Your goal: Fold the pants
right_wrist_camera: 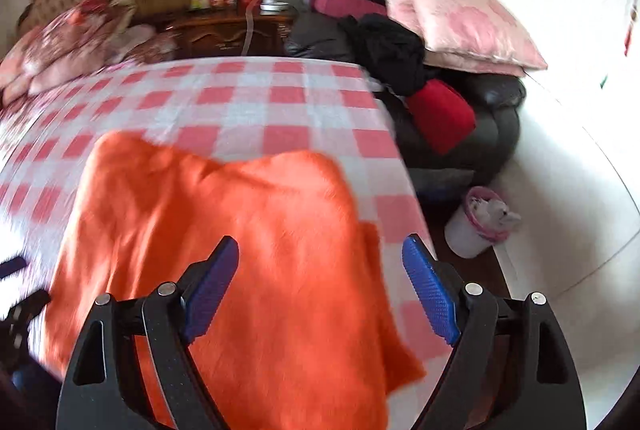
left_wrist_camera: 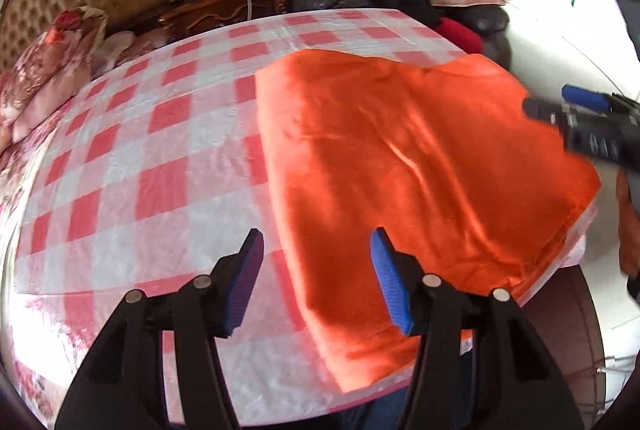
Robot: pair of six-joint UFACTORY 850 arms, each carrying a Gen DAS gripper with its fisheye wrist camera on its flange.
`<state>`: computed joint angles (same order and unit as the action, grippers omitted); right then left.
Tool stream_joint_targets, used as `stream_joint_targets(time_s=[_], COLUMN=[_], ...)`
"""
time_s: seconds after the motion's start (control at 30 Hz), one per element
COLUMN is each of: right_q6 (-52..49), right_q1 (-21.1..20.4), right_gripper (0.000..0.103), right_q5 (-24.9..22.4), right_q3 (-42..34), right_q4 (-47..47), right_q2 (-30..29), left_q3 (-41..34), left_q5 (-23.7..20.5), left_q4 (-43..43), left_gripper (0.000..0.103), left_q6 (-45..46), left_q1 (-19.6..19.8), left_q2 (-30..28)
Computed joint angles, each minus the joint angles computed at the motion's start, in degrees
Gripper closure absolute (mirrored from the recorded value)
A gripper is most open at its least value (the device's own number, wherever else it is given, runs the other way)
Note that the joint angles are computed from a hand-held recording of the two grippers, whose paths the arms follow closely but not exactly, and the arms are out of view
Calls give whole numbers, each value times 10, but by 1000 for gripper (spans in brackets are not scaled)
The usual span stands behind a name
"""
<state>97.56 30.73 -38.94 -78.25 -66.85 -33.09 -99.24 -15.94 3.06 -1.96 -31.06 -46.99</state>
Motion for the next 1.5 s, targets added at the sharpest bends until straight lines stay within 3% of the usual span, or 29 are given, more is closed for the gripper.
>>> stream_joint_targets(time_s=[0.1,0.2,0.43,0.53,0.6,0.77,1.0,1.23,1.33,1.5], right_q6=[-30,-95,-83,-92,-101,-99,-90,-98,-124,-101], right_q1=[23,32,32,32,31,29,26,24,22,10], right_gripper=[19,17,15,15,15,15,15,14,15,15], right_q5=[2,-60,-110,-117,-117,-114,-99,-89,-108,-104], right_q3=[-2,-28,-10,-10,-14,-17,-6,-3,-20,-52], right_q4=[19,92,108,114,117,121,128,139,160,98], right_q2=[-14,-51,-38,-38,-43,-46,-39,-35,-36,-35], left_q3=[-16,-3,10,3,-30,-172,-394,-466,-486,-483], left_q5=[-19,-12,-21,-8,-14,-69,-182,-207,-218,-218], left_q4=[30,35,223,315,336,239,148,145,129,136], left_gripper=[47,41,41,42,56,77,78,78,78,78], left_q6=[-30,-44,-229,-302,-308,-195,-92,-71,-56,-63], left_q1=[-3,1,-8,-14,-17,-16,-13,-13,-11,-12], left_q2=[-20,-18,-10,-9,-26,-108,-239,-283,-293,-291])
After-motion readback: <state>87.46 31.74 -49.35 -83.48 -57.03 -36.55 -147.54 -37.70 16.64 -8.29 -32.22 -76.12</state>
